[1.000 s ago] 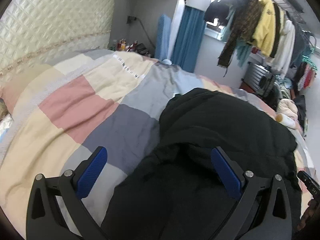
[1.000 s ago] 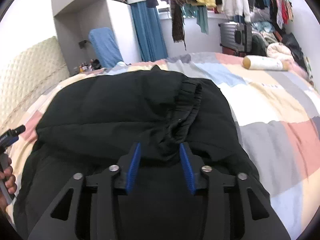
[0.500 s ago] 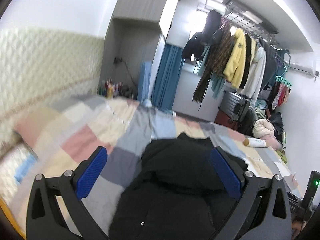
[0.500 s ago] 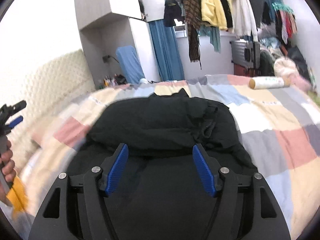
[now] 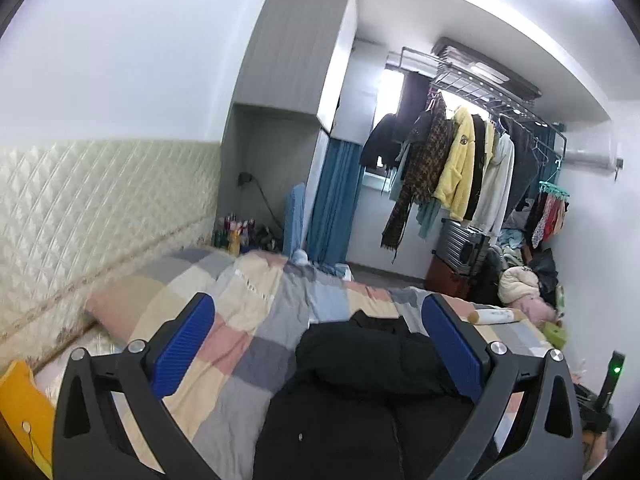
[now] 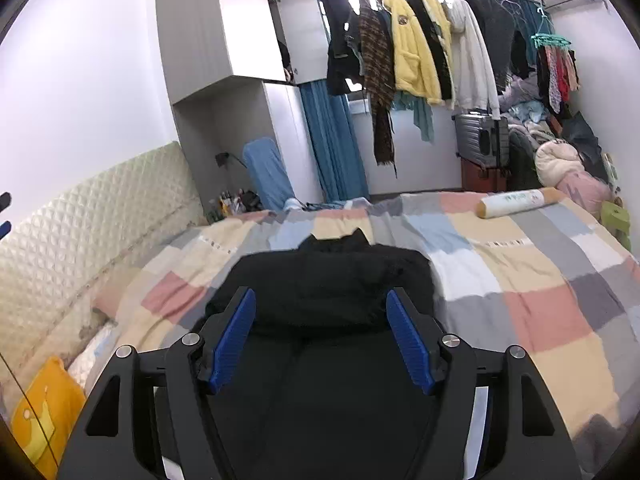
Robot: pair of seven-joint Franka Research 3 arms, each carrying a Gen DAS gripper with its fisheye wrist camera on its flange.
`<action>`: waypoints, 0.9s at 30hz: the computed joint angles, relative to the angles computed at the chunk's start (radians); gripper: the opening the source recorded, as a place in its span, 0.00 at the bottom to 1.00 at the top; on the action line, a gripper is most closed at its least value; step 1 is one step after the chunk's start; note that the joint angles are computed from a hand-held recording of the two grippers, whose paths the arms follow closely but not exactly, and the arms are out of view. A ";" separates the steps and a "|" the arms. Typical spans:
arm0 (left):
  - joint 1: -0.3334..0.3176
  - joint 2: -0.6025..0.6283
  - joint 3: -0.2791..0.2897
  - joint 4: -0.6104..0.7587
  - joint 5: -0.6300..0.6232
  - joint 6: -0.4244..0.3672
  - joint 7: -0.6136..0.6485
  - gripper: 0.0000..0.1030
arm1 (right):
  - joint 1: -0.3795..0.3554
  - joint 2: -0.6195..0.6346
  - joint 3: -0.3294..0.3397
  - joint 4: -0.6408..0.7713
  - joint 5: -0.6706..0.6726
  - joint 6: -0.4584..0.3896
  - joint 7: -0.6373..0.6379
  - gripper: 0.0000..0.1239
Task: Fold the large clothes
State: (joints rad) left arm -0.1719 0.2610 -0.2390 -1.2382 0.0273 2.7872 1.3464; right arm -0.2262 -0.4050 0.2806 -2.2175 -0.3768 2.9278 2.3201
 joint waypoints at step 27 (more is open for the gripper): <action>0.055 0.170 -0.043 -0.126 -0.358 -0.525 0.205 0.99 | 0.390 -0.101 -0.463 -0.331 0.795 -0.194 -0.748 0.54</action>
